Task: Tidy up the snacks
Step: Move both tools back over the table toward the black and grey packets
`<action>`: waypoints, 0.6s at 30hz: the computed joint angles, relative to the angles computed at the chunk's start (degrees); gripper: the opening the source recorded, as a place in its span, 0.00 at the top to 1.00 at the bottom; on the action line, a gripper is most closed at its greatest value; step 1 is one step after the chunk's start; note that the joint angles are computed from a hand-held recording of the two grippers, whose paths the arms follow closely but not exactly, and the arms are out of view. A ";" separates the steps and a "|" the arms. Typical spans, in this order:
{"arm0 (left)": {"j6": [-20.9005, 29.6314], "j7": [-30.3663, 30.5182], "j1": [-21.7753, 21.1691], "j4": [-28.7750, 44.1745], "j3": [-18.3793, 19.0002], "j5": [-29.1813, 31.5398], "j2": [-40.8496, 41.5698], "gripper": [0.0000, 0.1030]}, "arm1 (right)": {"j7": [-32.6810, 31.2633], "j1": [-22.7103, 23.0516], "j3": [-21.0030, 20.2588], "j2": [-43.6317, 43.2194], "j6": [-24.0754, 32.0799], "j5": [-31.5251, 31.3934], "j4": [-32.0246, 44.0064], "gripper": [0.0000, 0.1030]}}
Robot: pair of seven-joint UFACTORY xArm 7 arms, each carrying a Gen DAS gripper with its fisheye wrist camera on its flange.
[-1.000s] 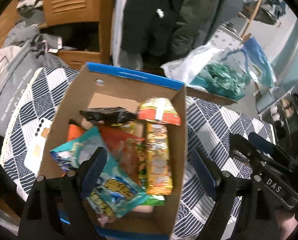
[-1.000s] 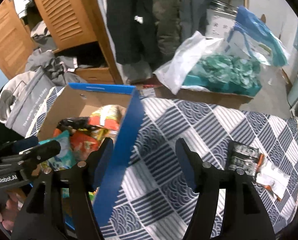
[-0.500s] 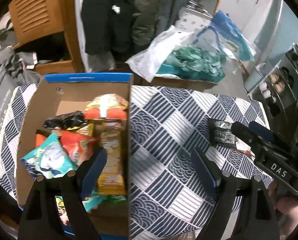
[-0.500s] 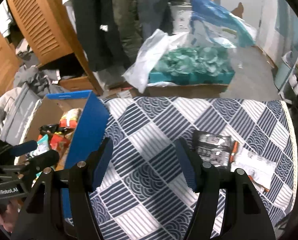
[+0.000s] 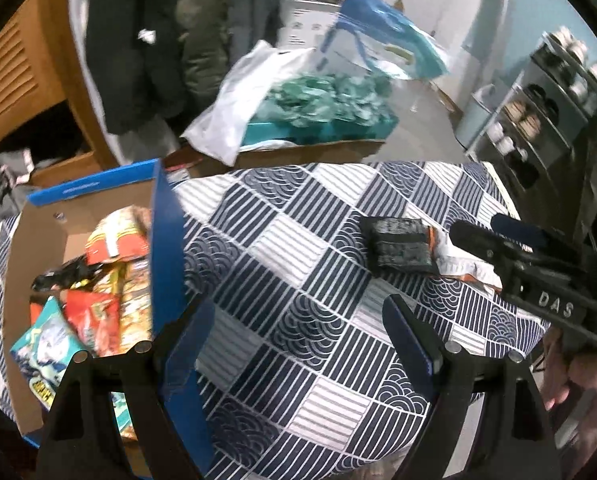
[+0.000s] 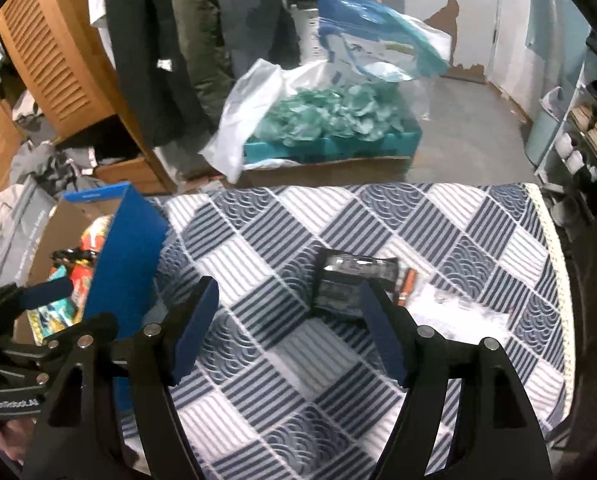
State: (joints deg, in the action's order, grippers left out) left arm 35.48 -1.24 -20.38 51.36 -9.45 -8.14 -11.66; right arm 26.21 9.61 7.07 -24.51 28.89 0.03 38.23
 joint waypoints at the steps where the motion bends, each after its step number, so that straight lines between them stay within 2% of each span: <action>1: -0.09 -0.09 -0.20 0.36 -0.34 0.32 0.60 0.15 | -1.02 -0.02 -0.97 -0.16 0.22 0.29 -0.40 0.28; 7: -0.50 -0.45 -1.74 2.82 -1.65 0.59 5.14 0.15 | -7.00 -0.93 -5.40 -0.54 1.24 3.48 -2.65 0.28; 12: -1.68 -1.37 -2.78 4.39 -2.53 2.68 9.22 0.15 | -12.15 -3.62 -6.91 1.16 3.15 3.39 -2.74 0.28; 18: -3.23 -0.76 -3.91 6.58 -3.04 3.08 14.25 0.15 | -18.30 -6.45 -8.72 5.06 2.75 4.40 -2.28 0.28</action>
State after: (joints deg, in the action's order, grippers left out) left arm 32.25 -2.01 -24.29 57.94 -12.50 -5.06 2.60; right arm 7.91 3.17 -1.64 -19.46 31.64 4.44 35.95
